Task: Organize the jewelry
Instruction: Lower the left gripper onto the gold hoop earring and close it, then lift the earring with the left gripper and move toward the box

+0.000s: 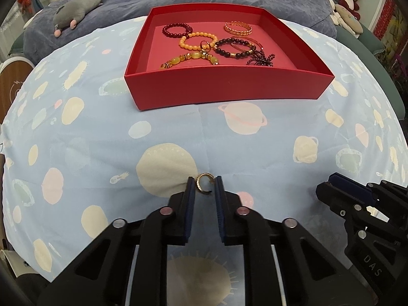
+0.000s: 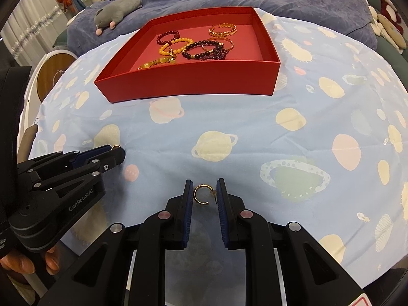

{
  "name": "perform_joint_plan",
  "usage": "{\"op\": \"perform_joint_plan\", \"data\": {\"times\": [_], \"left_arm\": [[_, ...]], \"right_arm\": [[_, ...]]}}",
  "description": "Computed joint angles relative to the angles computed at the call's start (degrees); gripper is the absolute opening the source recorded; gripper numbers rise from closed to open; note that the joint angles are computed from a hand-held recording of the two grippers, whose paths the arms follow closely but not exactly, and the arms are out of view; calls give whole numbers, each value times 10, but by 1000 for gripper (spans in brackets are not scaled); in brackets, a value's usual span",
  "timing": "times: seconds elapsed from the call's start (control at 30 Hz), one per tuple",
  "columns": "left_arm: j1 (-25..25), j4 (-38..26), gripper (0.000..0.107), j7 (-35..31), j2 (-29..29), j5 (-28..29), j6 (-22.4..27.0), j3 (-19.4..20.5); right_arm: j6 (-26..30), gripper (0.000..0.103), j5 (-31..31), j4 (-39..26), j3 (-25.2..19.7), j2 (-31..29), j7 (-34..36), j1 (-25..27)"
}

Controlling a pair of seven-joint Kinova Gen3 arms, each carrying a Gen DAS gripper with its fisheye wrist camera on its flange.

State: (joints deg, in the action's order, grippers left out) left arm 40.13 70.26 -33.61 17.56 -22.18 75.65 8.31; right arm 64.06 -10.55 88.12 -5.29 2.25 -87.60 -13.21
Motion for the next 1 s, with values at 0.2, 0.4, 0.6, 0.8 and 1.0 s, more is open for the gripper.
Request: {"op": "perform_joint_plan", "data": {"times": [0.2,0.4,0.6,0.8,1.0], "left_arm": [[1,-2,6,1,-5,3,2,2],[-1,14,6,15,-17,9,-5,4],[-11,49,34,49,-41,17,-37,10],[-18,66,39,61,-45,13,-43,17],[-14,63,36,66,-40,0,-43,19]], "right_arm": [[2,18,-3,-4,2,-7,2,3],[3,18,-3,-1,4,-11,3,5],[5,18,-5,6,5,-14,3,7],[3,18,-9,12,6,-16,3,9],[3,18,-14,13,6,-13,3,10]]}}
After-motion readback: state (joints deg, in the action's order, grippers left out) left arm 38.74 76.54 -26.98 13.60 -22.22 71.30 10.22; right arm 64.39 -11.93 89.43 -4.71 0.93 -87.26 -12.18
